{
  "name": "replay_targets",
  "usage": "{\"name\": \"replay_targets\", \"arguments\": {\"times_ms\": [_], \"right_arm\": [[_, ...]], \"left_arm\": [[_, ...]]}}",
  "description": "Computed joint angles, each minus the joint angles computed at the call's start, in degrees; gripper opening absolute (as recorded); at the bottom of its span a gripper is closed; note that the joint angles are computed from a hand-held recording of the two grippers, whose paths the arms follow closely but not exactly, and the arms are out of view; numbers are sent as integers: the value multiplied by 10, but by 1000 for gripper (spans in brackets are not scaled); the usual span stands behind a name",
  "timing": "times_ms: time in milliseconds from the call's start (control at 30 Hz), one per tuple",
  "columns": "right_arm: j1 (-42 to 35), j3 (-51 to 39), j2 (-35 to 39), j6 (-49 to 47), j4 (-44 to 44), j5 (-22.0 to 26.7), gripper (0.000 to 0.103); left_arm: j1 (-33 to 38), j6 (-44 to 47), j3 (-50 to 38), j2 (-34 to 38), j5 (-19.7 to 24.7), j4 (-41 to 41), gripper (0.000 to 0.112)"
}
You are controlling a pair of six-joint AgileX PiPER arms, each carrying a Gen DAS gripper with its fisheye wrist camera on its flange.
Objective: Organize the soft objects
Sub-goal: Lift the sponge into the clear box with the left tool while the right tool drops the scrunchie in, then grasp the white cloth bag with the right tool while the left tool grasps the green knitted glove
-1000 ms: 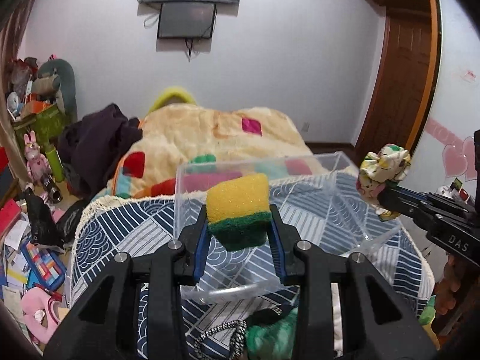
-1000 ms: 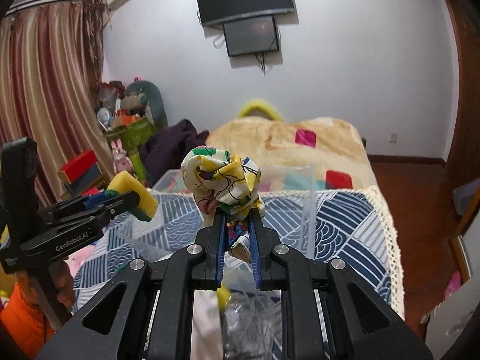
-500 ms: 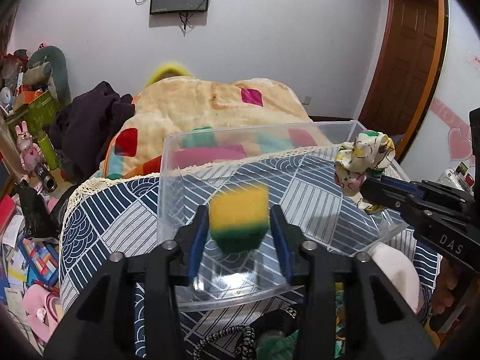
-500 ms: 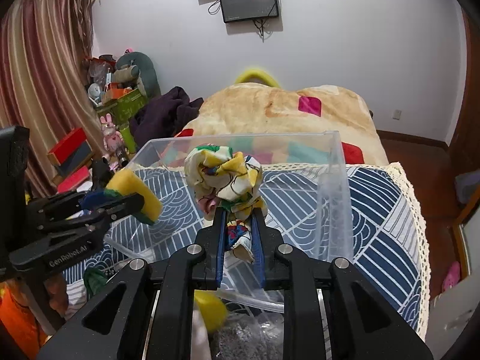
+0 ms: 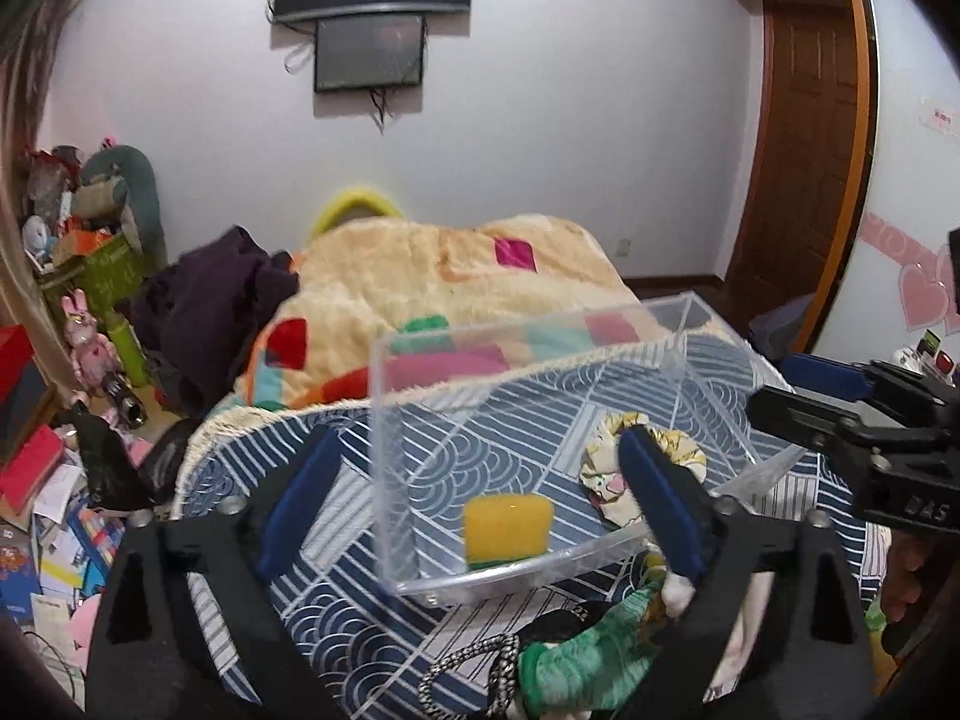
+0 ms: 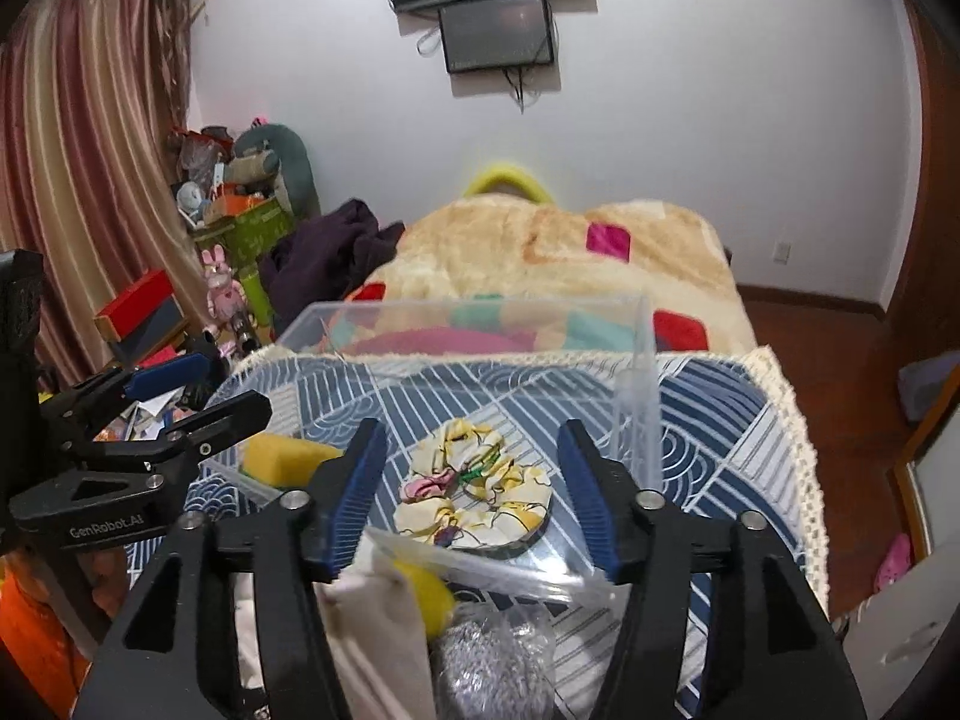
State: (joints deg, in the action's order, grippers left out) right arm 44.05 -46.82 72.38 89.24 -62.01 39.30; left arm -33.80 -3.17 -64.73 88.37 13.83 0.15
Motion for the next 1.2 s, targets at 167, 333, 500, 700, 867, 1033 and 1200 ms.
{"name": "replay_targets", "arguments": {"times_ms": [167, 333, 500, 700, 867, 1033, 1200], "right_arm": [[58, 7, -22, 31, -32, 41, 69], [86, 30, -25, 66, -39, 27, 69], [89, 55, -2, 107, -38, -13, 69], [65, 72, 29, 114, -27, -81, 58], [82, 84, 20, 132, -47, -77, 25], [133, 98, -6, 170, -78, -13, 15], [183, 105, -35, 196, -89, 59, 13]], "left_arm": [[9, 49, 35, -40, -3, -50, 100], [9, 52, 78, -66, -6, -40, 100], [-2, 36, 120, -74, -11, -13, 100], [4, 130, 147, -56, -14, -116, 100], [-2, 194, 157, -45, -19, -194, 100], [-11, 300, 158, -40, -11, -297, 80], [-10, 379, 148, -25, 8, -378, 62]]}}
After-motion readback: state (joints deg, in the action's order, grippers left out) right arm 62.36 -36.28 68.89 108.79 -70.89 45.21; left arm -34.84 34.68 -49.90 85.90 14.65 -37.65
